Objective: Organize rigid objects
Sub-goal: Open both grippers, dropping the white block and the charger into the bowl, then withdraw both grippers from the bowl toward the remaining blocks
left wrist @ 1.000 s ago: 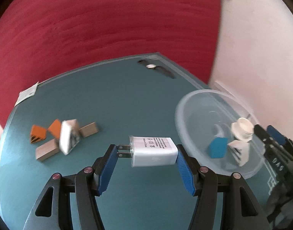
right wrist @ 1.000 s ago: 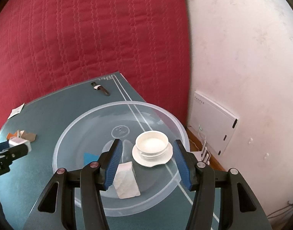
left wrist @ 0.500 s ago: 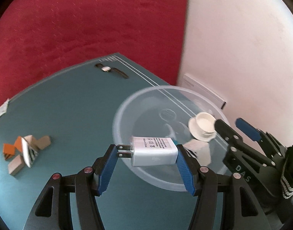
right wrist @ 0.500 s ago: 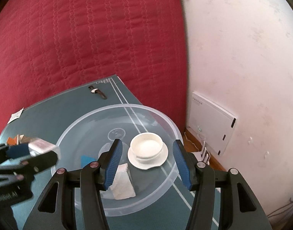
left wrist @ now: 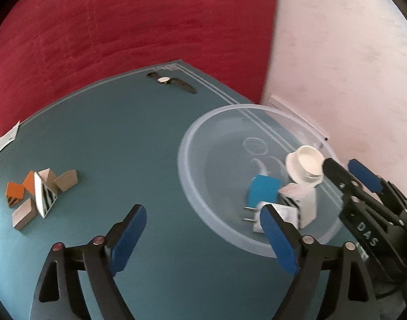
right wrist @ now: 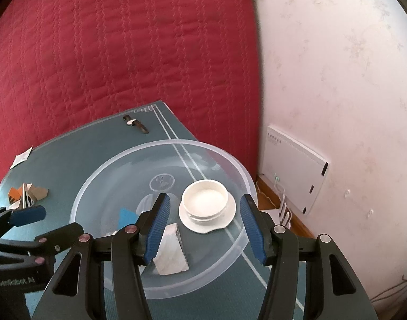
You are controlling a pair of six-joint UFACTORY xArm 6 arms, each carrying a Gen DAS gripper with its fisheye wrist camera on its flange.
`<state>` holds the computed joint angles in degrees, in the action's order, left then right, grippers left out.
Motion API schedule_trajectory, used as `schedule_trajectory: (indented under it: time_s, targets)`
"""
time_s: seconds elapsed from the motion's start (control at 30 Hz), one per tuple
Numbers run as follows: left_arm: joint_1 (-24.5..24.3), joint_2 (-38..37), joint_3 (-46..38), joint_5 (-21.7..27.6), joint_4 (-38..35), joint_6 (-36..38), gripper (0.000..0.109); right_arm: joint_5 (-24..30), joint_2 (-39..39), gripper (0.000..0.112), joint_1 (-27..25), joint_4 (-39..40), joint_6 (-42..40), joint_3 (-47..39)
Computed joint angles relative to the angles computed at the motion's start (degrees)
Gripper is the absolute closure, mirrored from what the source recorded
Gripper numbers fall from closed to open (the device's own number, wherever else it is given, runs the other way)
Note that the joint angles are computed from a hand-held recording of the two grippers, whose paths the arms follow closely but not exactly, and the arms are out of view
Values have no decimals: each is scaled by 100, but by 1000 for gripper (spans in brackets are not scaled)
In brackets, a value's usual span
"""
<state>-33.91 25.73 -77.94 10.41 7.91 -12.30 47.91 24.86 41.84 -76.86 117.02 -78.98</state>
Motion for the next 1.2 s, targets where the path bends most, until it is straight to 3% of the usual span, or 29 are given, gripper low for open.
schedule_trajectory:
  time_s: [0.17,0.37,1.2]
  targets:
    - [122,33,-60,42,723,-685,9,10,-44,55,32,10,-25,60]
    - [278,46,-79,37,1307,-1221,8,34,6,52,92,55,-137,14]
    - [828,-208,332,-144,1979,-1929,7,443,611,50,480,278,-903,-878]
